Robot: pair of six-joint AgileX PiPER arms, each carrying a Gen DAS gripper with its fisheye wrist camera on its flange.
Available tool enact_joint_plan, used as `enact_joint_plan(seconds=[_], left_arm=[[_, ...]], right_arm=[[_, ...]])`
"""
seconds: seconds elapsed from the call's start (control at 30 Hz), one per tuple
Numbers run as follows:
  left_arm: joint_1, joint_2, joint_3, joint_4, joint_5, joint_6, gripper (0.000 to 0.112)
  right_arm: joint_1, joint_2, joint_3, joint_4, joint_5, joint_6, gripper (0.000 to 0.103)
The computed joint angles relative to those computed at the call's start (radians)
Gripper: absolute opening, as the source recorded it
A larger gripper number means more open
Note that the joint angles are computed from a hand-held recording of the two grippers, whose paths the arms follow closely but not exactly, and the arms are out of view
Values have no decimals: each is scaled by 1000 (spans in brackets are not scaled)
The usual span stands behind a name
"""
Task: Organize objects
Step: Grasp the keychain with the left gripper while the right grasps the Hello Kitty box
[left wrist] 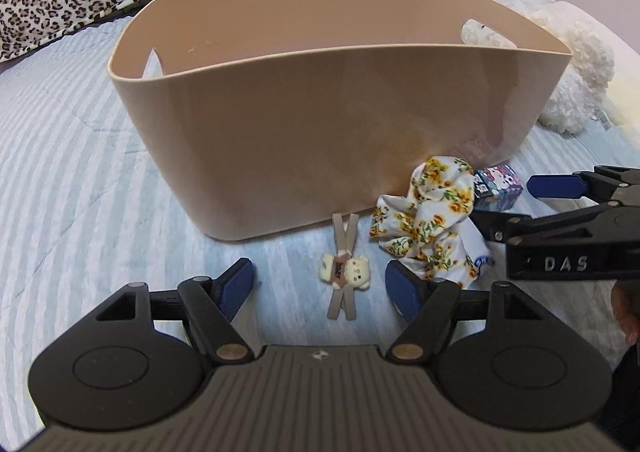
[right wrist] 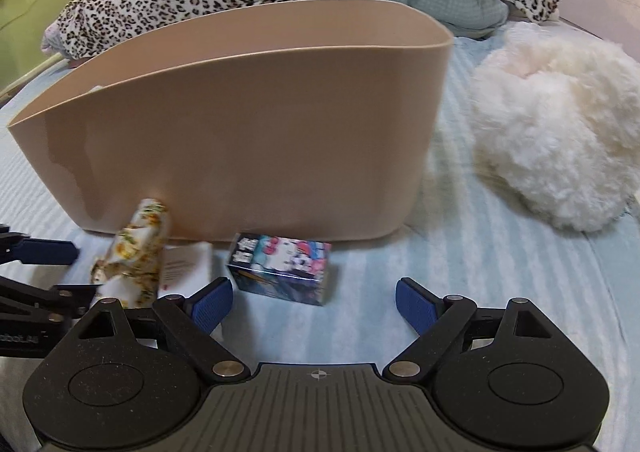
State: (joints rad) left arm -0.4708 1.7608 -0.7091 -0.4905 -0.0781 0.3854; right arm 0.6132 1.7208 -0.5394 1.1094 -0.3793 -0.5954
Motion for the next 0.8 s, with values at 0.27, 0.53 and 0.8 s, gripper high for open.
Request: enact_joint_plan(seconds=[0.27,0.53,0.8], left_arm=[[-8,9,10,-106,-47,134,33],[-10,-36,60,-35,-62,69,27],[19,-161,140,42,-46,8,26]], right_arm=[[40,33,-37,115,-46,-101,70],[69,-3,-14,194,-72,-164,46],[133,-105,54,287,-127,-205,46]])
